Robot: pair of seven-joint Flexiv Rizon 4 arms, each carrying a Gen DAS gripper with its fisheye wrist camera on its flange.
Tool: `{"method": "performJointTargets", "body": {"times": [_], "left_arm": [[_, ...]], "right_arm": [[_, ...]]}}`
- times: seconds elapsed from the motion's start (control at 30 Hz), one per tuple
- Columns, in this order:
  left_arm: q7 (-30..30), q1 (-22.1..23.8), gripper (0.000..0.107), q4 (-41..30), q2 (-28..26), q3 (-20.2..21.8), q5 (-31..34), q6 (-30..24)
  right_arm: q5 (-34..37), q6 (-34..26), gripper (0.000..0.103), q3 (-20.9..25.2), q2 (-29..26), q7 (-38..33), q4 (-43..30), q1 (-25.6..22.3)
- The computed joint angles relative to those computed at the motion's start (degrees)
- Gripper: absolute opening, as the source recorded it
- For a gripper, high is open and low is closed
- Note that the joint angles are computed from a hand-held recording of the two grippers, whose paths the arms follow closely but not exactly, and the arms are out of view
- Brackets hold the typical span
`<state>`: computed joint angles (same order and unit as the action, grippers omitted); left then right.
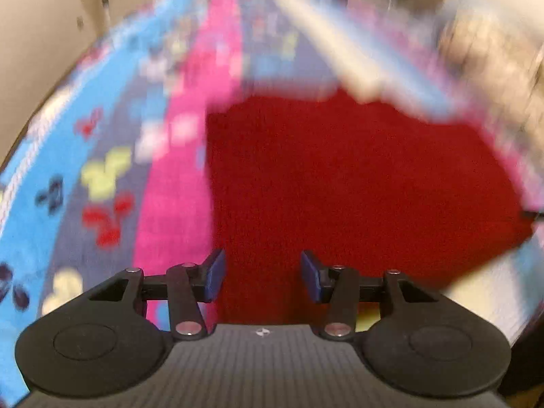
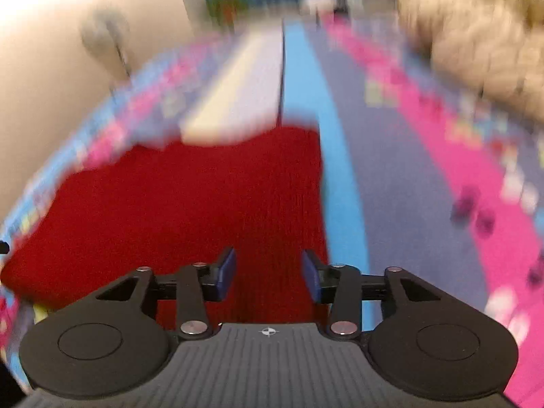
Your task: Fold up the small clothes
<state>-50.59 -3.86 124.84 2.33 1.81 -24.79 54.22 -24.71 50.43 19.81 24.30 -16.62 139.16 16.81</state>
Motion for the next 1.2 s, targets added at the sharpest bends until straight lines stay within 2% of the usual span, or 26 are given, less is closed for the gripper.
{"method": "performJointTargets", "body": {"times": [0.03, 0.07, 0.17, 0.23, 0.4, 0.63, 0.9, 0.97, 1.07, 1.1, 1.2], "left_arm": [[-2.4, 0.9, 0.064, -0.6, -0.6, -0.8, 4.8, -0.7], [-2.6, 0.2, 0.064, -0.6, -0.6, -0.4, 5.9, 0.0], [1.7, -1.0, 0.065, 1.6, 0.5, -0.4, 0.8, 4.5], [2.3, -1.4, 0.066, 2.3, 0.9, -0.3, -0.9, 5.6], [-0.3, -0.9, 0.067, 1.7, 0.0, -0.3, 1.2, 6.3], [-0.1, -0.6, 0.072, 1.9, -0.7, -0.3, -1.6, 7.6], [0.1, -0.8, 0.076, 2.2, -0.5, -0.3, -1.5, 8.1], [0.2, -0.8, 0.076, 2.2, -0.5, -0.3, -1.4, 8.1], [0.4, -0.9, 0.076, 2.3, -0.4, -0.3, -1.6, 8.2], [0.5, -1.0, 0.076, 2.4, -0.3, -0.3, -1.8, 8.3], [0.7, -1.1, 0.076, 2.7, -0.1, -0.3, -2.3, 9.1]], "right_arm": [[4.2, -2.2, 0.045, -0.9, -0.8, -1.6, -0.5, 1.7], [4.7, -2.8, 0.045, -0.8, -1.2, -1.7, -0.7, 1.8], [0.8, -2.9, 0.045, 0.0, -1.6, -1.2, -1.3, 0.8], [-0.6, -2.8, 0.045, 0.3, -1.1, -0.1, -1.2, 0.3], [1.0, -1.7, 0.045, -0.4, -0.8, 0.8, -0.7, 0.5], [-0.4, -1.7, 0.045, -0.1, -1.5, 1.3, -1.1, 0.3], [-6.9, 3.0, 0.045, 0.8, 1.7, 9.1, 1.4, -3.6], [-5.5, 1.7, 0.045, 0.5, 1.6, 8.6, 1.2, -3.1], [0.7, -8.3, 0.045, 0.0, -0.8, 2.4, -1.8, 0.6], [2.3, -10.7, 0.049, -0.1, -1.4, 1.1, -2.5, 1.4], [0.1, -9.5, 0.049, 0.2, -0.9, 3.6, -2.0, 0.4]]}}
